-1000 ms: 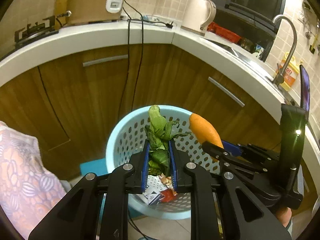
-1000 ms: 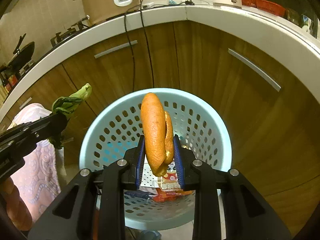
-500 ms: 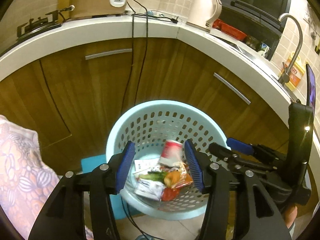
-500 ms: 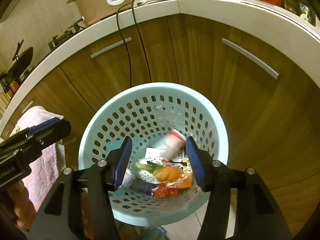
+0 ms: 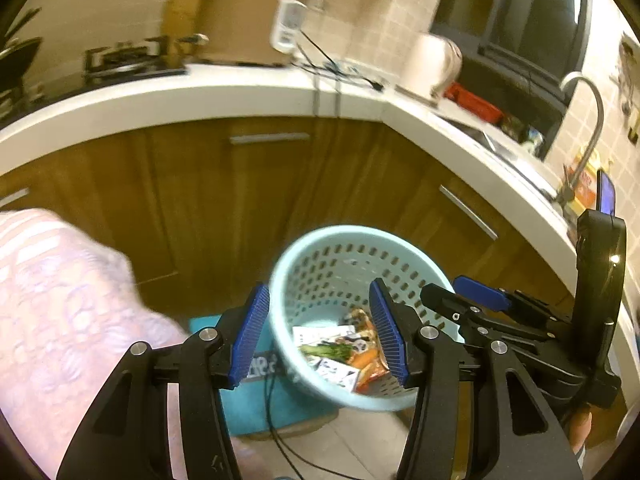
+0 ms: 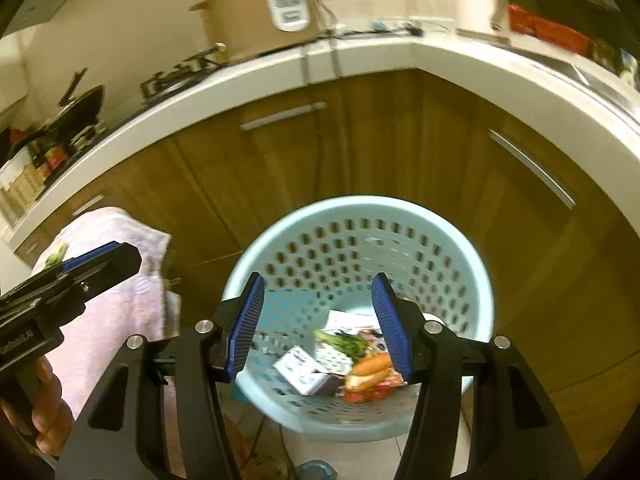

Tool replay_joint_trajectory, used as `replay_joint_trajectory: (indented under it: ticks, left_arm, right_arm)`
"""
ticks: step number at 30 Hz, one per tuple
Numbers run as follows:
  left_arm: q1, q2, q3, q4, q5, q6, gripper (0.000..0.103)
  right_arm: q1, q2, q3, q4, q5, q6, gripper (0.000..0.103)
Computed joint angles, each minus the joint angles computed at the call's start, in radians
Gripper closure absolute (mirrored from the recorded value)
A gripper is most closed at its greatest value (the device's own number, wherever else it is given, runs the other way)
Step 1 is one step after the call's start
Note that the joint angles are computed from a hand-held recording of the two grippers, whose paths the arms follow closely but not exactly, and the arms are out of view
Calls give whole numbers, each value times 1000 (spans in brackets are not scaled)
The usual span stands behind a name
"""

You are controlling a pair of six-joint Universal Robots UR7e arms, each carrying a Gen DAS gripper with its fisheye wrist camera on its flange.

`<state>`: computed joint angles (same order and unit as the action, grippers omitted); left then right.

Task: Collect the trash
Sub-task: 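Move both open tools back over the table to the last scraps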

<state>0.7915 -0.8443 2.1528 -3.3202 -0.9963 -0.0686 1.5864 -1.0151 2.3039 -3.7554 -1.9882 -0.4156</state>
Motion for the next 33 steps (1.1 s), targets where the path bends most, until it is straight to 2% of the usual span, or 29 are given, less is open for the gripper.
replay_joint_trajectory:
  ticks: [9, 17, 20, 25, 28, 31, 33]
  left_arm:
    - [3, -205, 177, -101, 108, -47, 52]
    - [27, -424, 303, -146, 234, -64, 52]
    - [48, -504, 327, -145, 269, -52, 52]
    - [96, -624, 357, -137, 362, -47, 52]
    - [137, -666, 364, -134, 424, -50, 52]
    - [198, -691, 367, -131, 432, -61, 52]
    - [248, -692, 363, -137, 406, -73, 52]
  right_arm:
    - [168, 130, -61, -19, -14, -49, 51]
    - [320, 280, -183, 63, -13, -60, 51]
    - [361, 328, -242, 137, 17, -45, 51]
    - [414, 423, -364, 281, 73, -12, 51]
    - [446, 504, -457, 357, 65, -8, 51]
    - [465, 569, -531, 415, 62, -15, 51]
    - [474, 605, -574, 443, 57, -11, 51]
